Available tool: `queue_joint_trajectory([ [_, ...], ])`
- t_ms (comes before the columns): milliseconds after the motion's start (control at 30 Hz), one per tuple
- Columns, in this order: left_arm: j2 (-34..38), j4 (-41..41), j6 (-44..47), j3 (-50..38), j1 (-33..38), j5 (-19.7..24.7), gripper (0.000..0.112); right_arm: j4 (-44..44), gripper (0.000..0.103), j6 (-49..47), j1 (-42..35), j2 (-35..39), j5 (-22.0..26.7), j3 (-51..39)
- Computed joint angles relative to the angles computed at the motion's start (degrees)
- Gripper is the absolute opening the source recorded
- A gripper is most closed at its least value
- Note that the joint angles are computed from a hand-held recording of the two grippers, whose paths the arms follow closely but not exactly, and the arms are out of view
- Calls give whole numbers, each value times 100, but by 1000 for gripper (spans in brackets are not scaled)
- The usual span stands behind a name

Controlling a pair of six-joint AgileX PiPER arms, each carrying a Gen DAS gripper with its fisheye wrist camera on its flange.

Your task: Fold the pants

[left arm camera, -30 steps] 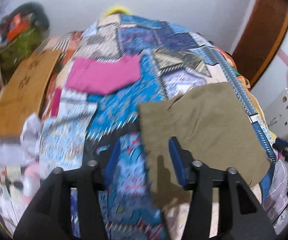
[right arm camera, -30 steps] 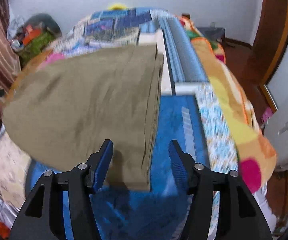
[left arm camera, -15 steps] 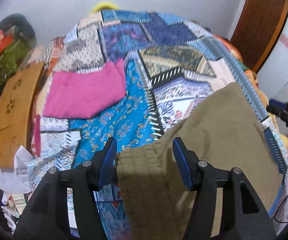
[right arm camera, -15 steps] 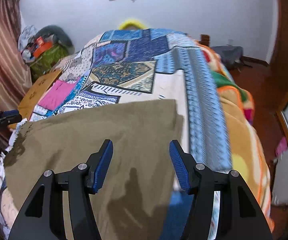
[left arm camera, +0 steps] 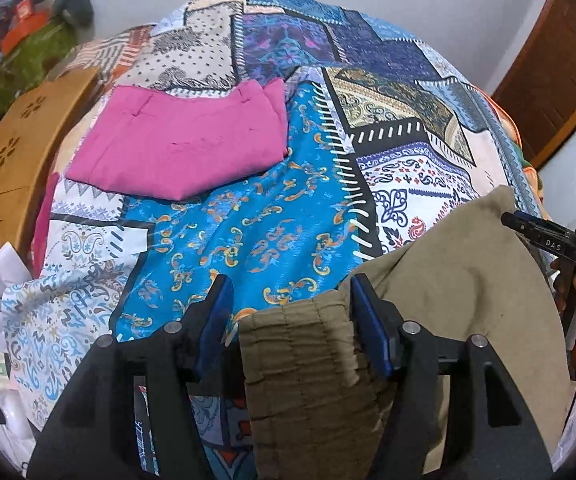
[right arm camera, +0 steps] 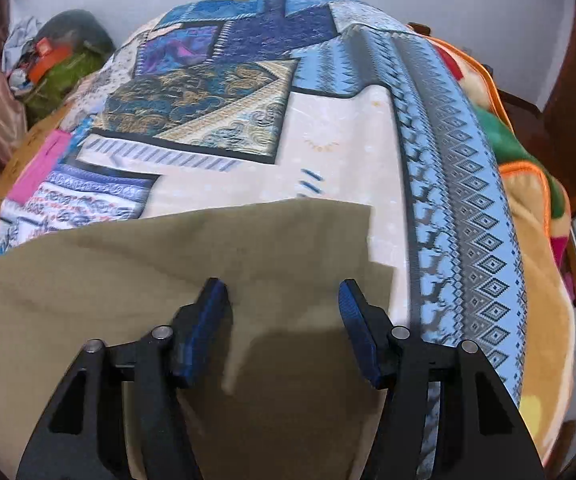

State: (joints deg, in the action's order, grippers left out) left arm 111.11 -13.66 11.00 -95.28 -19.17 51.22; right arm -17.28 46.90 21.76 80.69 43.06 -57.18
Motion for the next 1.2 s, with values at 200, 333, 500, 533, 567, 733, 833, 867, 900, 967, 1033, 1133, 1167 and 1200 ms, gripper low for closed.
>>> queue_joint_trajectory([
  [200,2,239,-277,-161,-51,222,63,-287,43,304,60,-99,175,93],
  [333,-300,575,-345,-219,-211,493,62,10,46,93,177,-18,1038,-491],
  [500,-738,27,155,-87,-326,769,62,489,50,17,760,-459,1129,-797],
  [533,-785,-19,160,-43,-401,791,63,530,58,48,905,-460,1112,-863],
  [567,-807,-5,120,-7,-478,791,64,572,61,99,1050,-442,1061,-903],
  [733,-879,277,-3,557,-937,634,69,817,63,153,1820,120,972,-1179],
  [833,-1415,1274,-300,1426,-1437,-102,73,490,64,666,2314,204,1039,-1034],
  [867,-1585,1459,-368,1648,-1540,-223,74,460,65,814,2422,129,1067,-971],
  [900,-1720,1507,-350,1810,-1583,-286,75,547,65,844,2505,32,1138,-924],
  [967,-1926,1408,-196,2043,-1550,-327,75,433,66,990,2834,-192,1325,-800],
  [1033,-2126,1292,-122,2242,-1506,-337,76,184,70,1353,3229,-402,1537,-668],
  [1133,-2469,1373,-231,2583,-1559,-442,76,-36,70,1970,3634,-721,1680,-450],
  [1167,-2619,1585,-424,2755,-1630,-540,78,-130,70,2204,3790,-775,1755,-424],
  [1200,-2705,1801,-636,2864,-1692,-610,86,-244,70,2499,3976,-835,1838,-375],
])
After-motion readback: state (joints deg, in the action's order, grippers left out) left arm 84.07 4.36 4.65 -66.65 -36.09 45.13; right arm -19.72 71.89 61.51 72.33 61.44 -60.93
